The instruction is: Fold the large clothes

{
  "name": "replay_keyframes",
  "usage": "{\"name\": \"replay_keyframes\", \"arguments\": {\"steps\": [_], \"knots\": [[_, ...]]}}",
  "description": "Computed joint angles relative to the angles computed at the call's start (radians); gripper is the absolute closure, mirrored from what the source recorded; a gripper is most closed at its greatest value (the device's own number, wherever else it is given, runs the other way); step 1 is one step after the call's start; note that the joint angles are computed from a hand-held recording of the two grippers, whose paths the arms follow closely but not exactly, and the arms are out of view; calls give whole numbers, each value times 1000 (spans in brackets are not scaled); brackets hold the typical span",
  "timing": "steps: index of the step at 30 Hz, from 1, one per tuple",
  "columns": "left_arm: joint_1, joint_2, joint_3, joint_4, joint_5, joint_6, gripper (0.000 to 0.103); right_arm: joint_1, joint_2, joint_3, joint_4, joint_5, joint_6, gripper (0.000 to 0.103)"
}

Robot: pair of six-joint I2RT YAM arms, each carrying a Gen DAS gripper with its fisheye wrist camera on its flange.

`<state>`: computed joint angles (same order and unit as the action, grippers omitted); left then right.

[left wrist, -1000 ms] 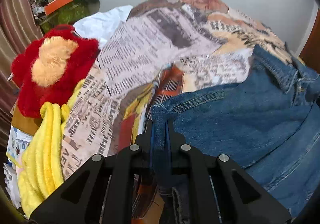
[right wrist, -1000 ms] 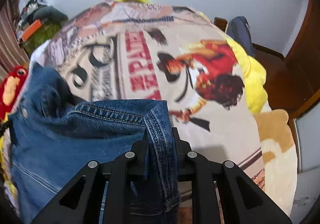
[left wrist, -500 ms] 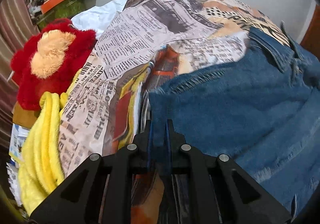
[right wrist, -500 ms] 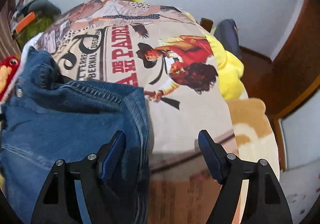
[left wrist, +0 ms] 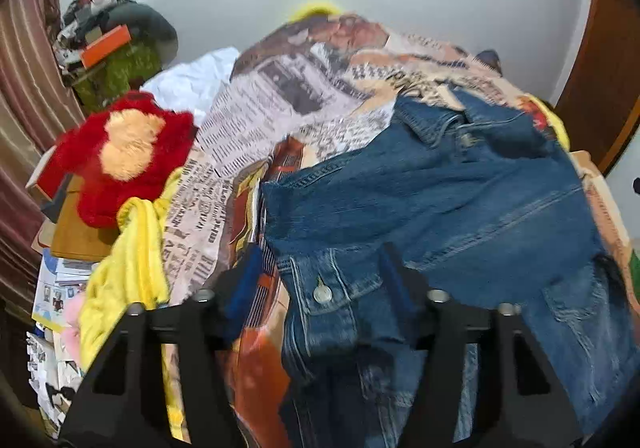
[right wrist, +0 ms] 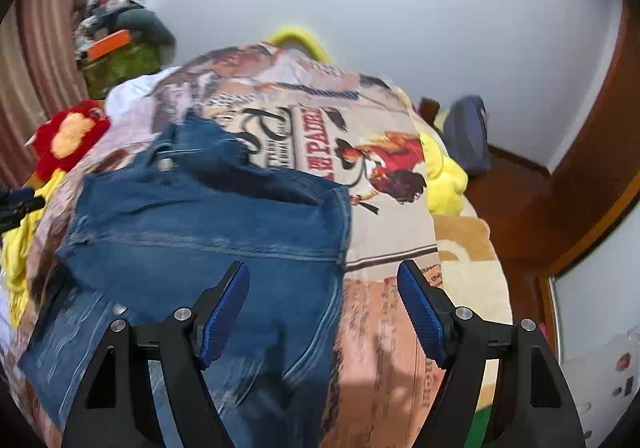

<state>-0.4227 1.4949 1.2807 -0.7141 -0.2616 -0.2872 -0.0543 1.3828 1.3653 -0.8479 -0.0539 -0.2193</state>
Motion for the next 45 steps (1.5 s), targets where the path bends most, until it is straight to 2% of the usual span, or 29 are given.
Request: {"name": "replay_keyframes", "arguments": {"steps": [2,7,14,17,24,27,30,33,35,36,38,39,40,41,43,45], "knots": [[-27,-50,-18,-20,-24,-12,30,16,-69,-30,-23,0,-2,20],[-100,-184,-96,-87,-49,-82,17,45,-249,-131,-73,-12,0,17],[-195,-349,-297,-144,-49,-221,16,-3,-453,-318,-206,-72,1,17],[-231,-409,-391,-165,-40,-295,16,-72,-514,-394,-259,-107,-34,17],[-279,-557,-600,-189,51,-457,16,-301,-614,-529,-410,-224,-152,17],[-296,-632,-684,-171,112,-538,16,-456,-656,-546,-474,-321,-230,17],[-297,-710,-775,-114,198,-611,17,-562,-640,-542,-536,-400,-289,24],[-269,-761,-846,-44,296,-660,31,-587,-641,-545,-563,-435,-319,36],[-262,-792,-870,-14,330,-683,46,-580,-635,-540,-580,-453,-323,52],[-269,-795,-866,-13,327,-691,48,-577,-629,-539,-588,-464,-319,56],[-323,-776,-837,-25,267,-703,66,-557,-632,-547,-580,-470,-288,63],[-360,-753,-810,-43,221,-707,70,-536,-642,-552,-566,-464,-264,66],[-387,-732,-784,-61,183,-705,82,-523,-649,-553,-555,-461,-247,72],[-416,-712,-757,-76,149,-703,86,-517,-654,-552,-547,-454,-239,80],[-478,-685,-705,-112,68,-706,91,-516,-654,-539,-539,-465,-236,85],[-530,-655,-644,-155,-13,-708,92,-538,-641,-522,-543,-484,-261,86]]}}
